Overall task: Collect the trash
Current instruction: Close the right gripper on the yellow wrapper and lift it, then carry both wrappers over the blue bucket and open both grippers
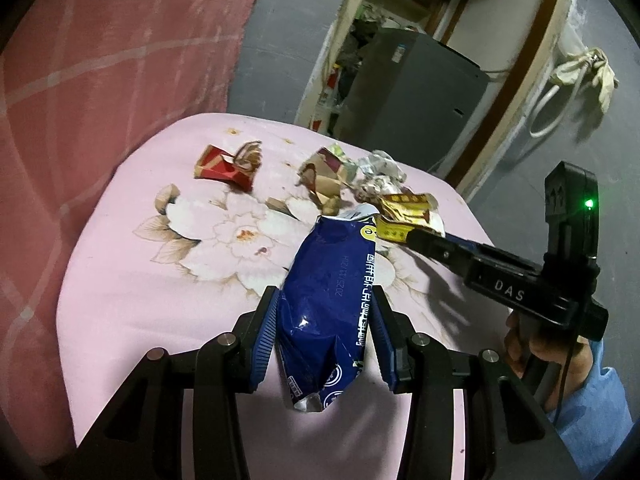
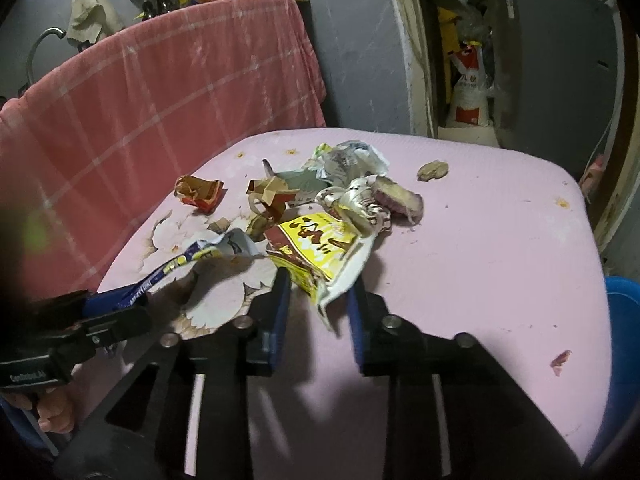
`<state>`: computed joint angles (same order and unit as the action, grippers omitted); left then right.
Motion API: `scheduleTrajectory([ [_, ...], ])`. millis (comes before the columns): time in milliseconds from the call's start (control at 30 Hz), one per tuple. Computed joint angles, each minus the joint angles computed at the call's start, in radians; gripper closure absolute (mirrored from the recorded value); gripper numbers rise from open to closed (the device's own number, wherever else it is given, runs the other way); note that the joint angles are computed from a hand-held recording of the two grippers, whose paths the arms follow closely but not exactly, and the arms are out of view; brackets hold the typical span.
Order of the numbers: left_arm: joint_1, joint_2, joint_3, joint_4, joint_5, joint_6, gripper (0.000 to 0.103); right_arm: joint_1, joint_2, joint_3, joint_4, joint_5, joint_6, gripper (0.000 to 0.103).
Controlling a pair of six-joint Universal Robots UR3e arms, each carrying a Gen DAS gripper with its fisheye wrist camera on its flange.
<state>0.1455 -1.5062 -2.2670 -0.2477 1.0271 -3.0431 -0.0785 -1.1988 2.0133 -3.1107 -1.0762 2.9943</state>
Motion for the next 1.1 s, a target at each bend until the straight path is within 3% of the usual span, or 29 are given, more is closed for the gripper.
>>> scheduleTrajectory([
  [167, 0.013, -0.001, 0.000, 0.011, 0.002, -0.015, 0.064, -0.014, 0.024, -0.029, 0.015, 0.040, 0.048, 0.076],
  [233, 0.015, 0.003, -0.003, 0.011, 0.001, -0.015, 0.064, -0.026, 0.029, -0.020, 0.000, 0.071, 0.066, 0.093],
  [333, 0.015, 0.012, -0.007, 0.014, -0.001, -0.019, 0.064, -0.034, 0.021, 0.011, -0.039, 0.089, 0.075, 0.098],
  [800, -0.009, 0.060, -0.031, 0.046, -0.016, -0.042, 0.065, -0.063, -0.131, 0.291, -0.350, 0.077, 0.069, 0.100],
  [1100, -0.112, 0.010, 0.003, 0.210, 0.001, -0.141, 0.065, -0.127, -0.364, 0.548, -0.589, -0.006, 0.027, 0.100],
])
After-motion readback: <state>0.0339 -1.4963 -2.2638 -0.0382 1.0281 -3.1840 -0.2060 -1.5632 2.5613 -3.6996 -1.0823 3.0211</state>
